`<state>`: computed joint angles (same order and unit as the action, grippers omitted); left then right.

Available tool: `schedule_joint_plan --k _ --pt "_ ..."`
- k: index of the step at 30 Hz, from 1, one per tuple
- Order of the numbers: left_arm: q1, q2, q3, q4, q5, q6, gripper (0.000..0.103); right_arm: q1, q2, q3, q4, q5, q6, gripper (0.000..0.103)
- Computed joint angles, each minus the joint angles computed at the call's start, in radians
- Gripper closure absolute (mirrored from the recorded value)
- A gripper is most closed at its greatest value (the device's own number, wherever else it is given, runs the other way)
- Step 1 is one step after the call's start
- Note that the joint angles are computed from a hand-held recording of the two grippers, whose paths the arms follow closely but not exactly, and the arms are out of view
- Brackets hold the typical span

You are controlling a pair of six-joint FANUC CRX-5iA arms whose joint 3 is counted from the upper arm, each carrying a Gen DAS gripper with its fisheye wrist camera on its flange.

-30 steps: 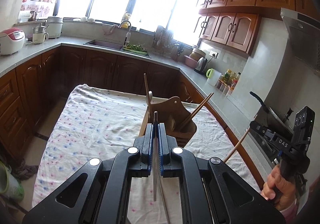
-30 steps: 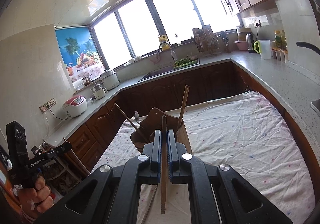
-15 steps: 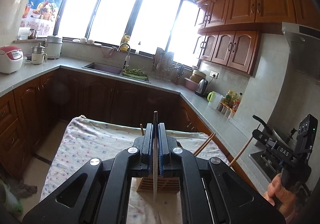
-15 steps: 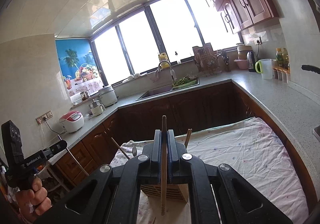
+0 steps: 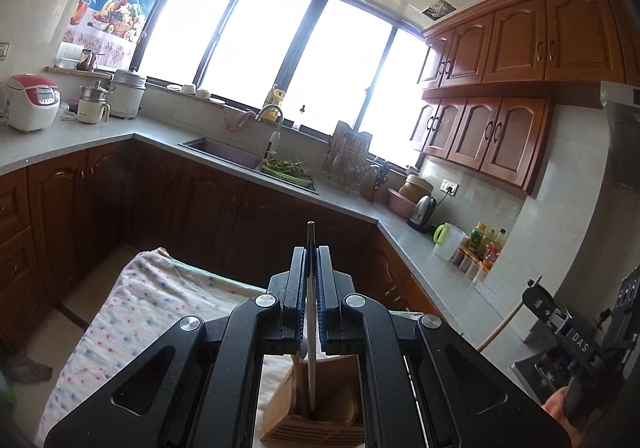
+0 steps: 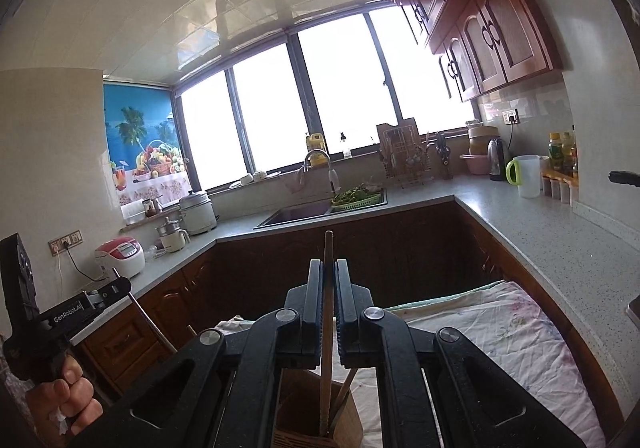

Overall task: Organize utensils
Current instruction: 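Lift both chopsticks and lower them into the wooden caddy slots, then open both grippers to release the chopsticks into the caddy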

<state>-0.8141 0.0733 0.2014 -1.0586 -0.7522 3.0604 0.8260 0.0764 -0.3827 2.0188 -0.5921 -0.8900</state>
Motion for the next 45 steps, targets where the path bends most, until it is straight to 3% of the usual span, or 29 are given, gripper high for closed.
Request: schedule_joint_plan --k 7,16,28,36,39,40,41,43,45 --pt "0.021 0.064 0.002 0.031 0.022 -0.004 0.099 -0.034 0.054 0.005 0.035 0.050 -0.082 0.098" --pt "0.065 0.111 -0.016 0.165 0.100 -0.119 0.099 -0.056 0.091 -0.006 0.046 0.123 -0.149 0.098" --pt "0.073 0.130 0.004 0.213 0.080 -0.191 0.098 -0.061 0.090 -0.007 0.005 0.151 -0.127 0.097" --pt "0.095 0.123 -0.006 0.266 0.106 -0.235 0.098 -0.068 0.091 -0.001 -0.005 0.175 -0.119 0.095" --pt "0.093 0.120 -0.006 0.270 0.098 -0.245 0.096 -0.082 0.081 -0.011 0.043 0.186 -0.175 0.091" --pt "0.093 0.118 -0.008 0.272 0.096 -0.244 0.090 -0.085 0.076 -0.015 0.051 0.188 -0.185 0.087" --pt "0.094 0.113 -0.013 0.275 0.099 -0.238 0.077 -0.087 0.071 -0.019 0.063 0.188 -0.201 0.083" --pt "0.086 0.098 -0.028 0.249 0.096 -0.189 0.057 -0.101 0.057 -0.032 0.133 0.190 -0.274 0.053" --pt "0.072 0.086 -0.037 0.222 0.082 -0.155 0.052 -0.097 0.044 -0.048 0.150 0.173 -0.297 0.034"
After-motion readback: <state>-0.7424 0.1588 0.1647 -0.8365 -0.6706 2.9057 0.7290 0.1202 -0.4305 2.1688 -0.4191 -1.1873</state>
